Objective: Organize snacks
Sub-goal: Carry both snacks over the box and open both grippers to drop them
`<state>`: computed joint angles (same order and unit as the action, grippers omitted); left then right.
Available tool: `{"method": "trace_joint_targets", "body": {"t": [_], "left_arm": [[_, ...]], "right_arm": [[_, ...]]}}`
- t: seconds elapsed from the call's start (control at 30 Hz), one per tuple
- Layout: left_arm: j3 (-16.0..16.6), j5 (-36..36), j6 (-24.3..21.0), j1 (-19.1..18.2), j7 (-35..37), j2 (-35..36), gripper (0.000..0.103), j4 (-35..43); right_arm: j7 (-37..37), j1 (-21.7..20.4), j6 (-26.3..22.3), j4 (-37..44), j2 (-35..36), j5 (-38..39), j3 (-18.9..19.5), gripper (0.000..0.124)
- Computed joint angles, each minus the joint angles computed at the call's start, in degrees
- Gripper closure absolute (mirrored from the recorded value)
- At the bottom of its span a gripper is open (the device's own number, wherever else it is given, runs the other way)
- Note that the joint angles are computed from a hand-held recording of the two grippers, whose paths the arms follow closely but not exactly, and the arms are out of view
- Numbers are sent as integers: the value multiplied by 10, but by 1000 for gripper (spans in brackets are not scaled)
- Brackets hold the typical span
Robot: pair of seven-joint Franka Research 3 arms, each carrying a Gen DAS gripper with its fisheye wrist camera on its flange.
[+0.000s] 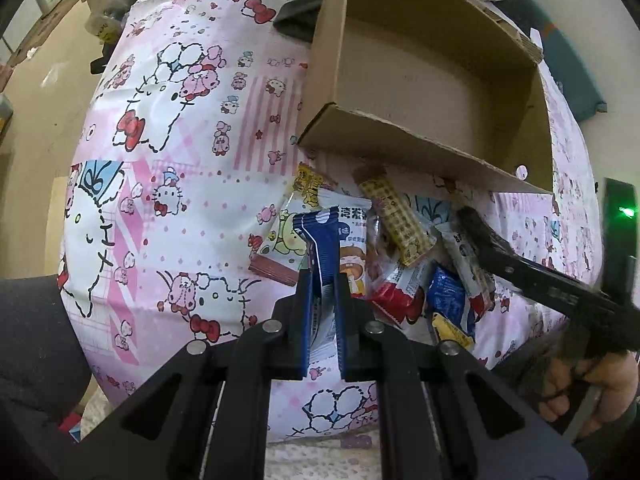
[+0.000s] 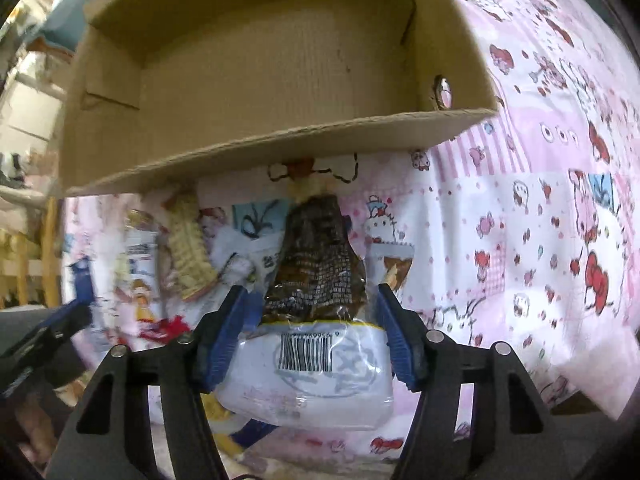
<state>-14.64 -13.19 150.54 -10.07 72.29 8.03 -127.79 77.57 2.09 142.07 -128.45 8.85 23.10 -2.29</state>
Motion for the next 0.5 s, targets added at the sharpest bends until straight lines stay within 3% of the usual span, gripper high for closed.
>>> {"method": "trace_joint_targets", "body": {"t": [0.17, 0.43, 0.5], "left_arm": [[4, 19, 1, -2, -16, -1, 95, -3], [7, 60, 0, -7, -45, 3, 95, -1], [7, 64, -2, -6, -49, 4, 95, -1]], "right_arm": [[-55, -20, -7, -27, -30, 71, -4, 67], [-65, -20, -14, -46, -52, 103, -5, 103], [-61, -14, -14, -45, -56, 116, -1, 105]]}}
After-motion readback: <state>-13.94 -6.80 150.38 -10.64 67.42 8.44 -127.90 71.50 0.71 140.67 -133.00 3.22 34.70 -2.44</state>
